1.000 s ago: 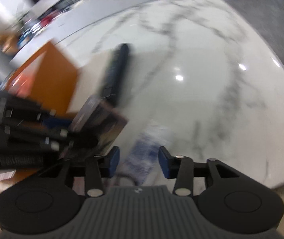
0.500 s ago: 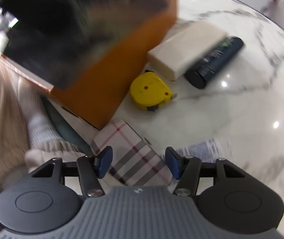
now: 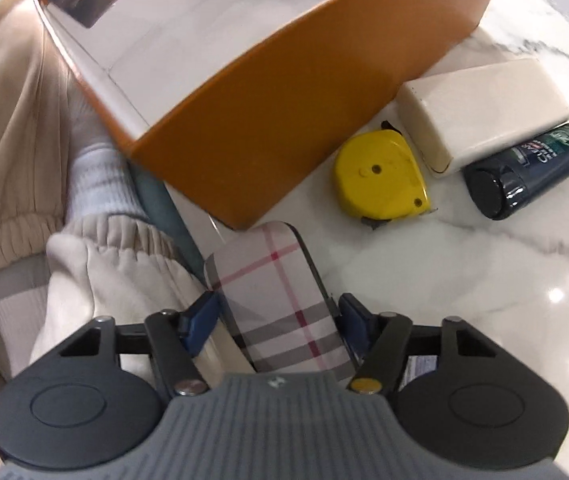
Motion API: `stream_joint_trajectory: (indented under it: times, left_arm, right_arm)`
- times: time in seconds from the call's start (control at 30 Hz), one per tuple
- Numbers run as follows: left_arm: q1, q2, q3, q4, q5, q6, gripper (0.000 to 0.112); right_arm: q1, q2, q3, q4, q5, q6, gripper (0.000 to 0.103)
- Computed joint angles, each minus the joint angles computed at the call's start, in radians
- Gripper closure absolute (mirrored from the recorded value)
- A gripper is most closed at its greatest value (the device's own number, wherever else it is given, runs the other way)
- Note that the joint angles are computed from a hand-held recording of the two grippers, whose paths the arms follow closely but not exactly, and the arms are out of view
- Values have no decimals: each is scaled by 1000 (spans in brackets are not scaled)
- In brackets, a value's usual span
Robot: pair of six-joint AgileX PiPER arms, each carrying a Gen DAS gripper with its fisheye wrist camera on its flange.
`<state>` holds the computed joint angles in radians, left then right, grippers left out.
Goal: Organize rigid objects
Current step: 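Carry the photo card box and plaid case over the orange box with both tools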
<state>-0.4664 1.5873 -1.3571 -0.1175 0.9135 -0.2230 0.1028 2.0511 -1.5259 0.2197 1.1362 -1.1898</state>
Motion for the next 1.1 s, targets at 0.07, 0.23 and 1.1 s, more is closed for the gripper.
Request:
stream_joint_trajectory:
  times: [0.07,0.23,1.1]
  left_arm:
    - [1,-16,26,3,-13,-5,88]
    - [-1,-63,101,38,-48,-33,88]
    - [-98,79,198,625,-66,313,87]
  right_arm:
    - [-3,-32,22,-1,-17,-10,54]
    - [-18,-119,69,-8,-10,-46,76]
    - [217,-249,-100,99,-90,-31,89]
